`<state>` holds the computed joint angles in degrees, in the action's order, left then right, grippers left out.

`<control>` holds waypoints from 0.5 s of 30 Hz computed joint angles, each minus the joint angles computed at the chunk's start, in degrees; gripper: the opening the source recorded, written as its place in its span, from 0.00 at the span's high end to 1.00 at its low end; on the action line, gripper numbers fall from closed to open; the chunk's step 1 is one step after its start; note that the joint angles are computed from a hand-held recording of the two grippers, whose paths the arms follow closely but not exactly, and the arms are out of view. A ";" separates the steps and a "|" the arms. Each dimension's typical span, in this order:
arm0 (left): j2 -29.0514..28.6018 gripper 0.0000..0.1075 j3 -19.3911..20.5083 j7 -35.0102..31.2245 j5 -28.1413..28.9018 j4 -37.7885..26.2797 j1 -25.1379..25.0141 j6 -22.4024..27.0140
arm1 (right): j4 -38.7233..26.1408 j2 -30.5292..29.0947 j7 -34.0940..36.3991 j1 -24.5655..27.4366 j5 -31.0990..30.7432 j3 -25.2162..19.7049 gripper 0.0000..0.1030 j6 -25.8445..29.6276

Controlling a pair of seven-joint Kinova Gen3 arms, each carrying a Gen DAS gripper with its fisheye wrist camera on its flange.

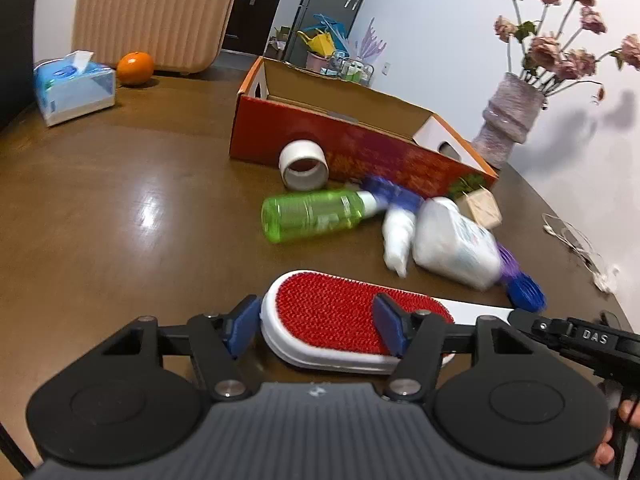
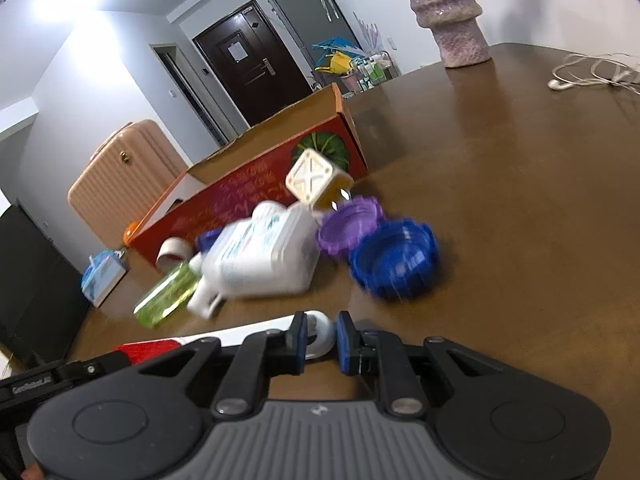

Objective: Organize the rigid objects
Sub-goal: 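Carry the lint brush with the left tool into the cardboard box and release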

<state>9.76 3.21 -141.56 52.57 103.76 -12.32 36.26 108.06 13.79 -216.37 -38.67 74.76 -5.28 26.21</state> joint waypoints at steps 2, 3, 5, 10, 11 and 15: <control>-3.10 0.44 -0.60 -2.35 1.72 3.35 -1.05 0.97 | 1.77 -1.56 -1.86 -1.70 1.11 -0.89 0.85 2.17; -4.20 0.44 -1.23 -3.14 2.26 4.54 -1.14 1.43 | 2.36 -2.16 -2.28 -2.52 1.14 -1.76 0.85 3.93; -6.56 0.44 -2.72 -4.24 3.31 7.05 -0.97 2.10 | 3.10 -3.07 -2.40 -4.01 0.78 -3.60 0.85 7.64; -10.37 0.44 -6.06 -6.27 4.73 10.74 0.16 3.45 | 5.21 -4.78 -5.73 -5.60 2.31 -6.69 0.85 12.15; -10.93 0.44 -6.55 -6.74 4.99 11.11 0.43 3.60 | 5.29 -5.01 -5.98 -5.87 2.25 -7.22 0.85 13.16; -12.47 0.44 -7.93 -9.85 7.78 11.51 1.69 2.95 | 4.04 -5.06 -4.90 -6.65 2.81 -8.45 0.85 17.08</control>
<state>-2.70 -4.72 -151.41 60.35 115.27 -10.63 39.21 112.10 8.73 -221.27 -45.32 77.57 -13.73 43.30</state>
